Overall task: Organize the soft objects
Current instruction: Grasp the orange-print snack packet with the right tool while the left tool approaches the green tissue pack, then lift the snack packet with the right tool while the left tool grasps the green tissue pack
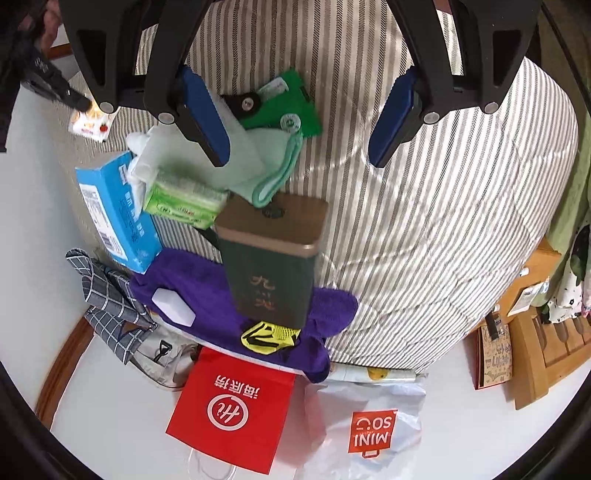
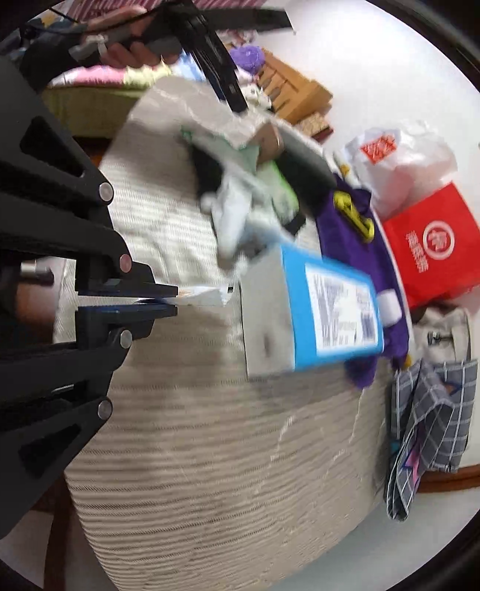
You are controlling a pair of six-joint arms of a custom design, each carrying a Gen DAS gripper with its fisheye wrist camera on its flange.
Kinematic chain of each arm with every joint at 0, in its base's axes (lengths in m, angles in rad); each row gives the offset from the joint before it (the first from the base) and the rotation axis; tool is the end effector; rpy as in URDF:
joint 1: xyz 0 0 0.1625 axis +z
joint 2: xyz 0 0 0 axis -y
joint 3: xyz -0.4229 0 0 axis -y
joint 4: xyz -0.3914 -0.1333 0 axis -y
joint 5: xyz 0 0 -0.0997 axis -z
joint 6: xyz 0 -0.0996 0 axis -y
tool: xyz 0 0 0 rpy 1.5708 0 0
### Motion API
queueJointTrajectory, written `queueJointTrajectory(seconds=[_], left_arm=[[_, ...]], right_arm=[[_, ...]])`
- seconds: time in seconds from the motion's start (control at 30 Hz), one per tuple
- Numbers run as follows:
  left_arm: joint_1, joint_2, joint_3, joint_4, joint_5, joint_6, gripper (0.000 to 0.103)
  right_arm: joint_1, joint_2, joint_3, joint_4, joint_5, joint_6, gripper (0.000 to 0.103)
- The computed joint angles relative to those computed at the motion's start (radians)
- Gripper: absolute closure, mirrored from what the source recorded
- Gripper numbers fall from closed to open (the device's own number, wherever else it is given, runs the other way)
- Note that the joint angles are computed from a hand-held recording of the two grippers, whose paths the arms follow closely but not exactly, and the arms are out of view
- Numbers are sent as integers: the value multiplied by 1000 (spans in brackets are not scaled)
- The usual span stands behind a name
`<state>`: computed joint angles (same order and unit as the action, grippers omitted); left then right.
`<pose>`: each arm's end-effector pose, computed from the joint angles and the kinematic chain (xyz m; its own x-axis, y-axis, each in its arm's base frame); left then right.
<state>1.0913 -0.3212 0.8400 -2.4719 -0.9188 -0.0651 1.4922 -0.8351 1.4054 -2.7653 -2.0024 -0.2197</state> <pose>-0.2263 -0.8552 0.0657 -0.8358 0.1120 -0.5375 0.3745 0.8322 -0.4089 0.0327 -0.7519 0.2496 -0.8789 0.1312 0.4587 -0.1310 0.8581 -0.4964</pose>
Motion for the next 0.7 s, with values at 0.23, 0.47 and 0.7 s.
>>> queueJointTrajectory(seconds=[0.23, 0.47, 0.7], left_arm=[[2, 13, 2, 14, 19, -2, 27], [3, 32, -20, 31, 8, 6, 27], [5, 21, 8, -28, -43, 50, 27]], right_arm=[[-10, 31, -1, -139, -99, -92, 51], [-13, 67, -14, -162, -112, -78, 31], [20, 170, -52, -341, -227, -158, 26]])
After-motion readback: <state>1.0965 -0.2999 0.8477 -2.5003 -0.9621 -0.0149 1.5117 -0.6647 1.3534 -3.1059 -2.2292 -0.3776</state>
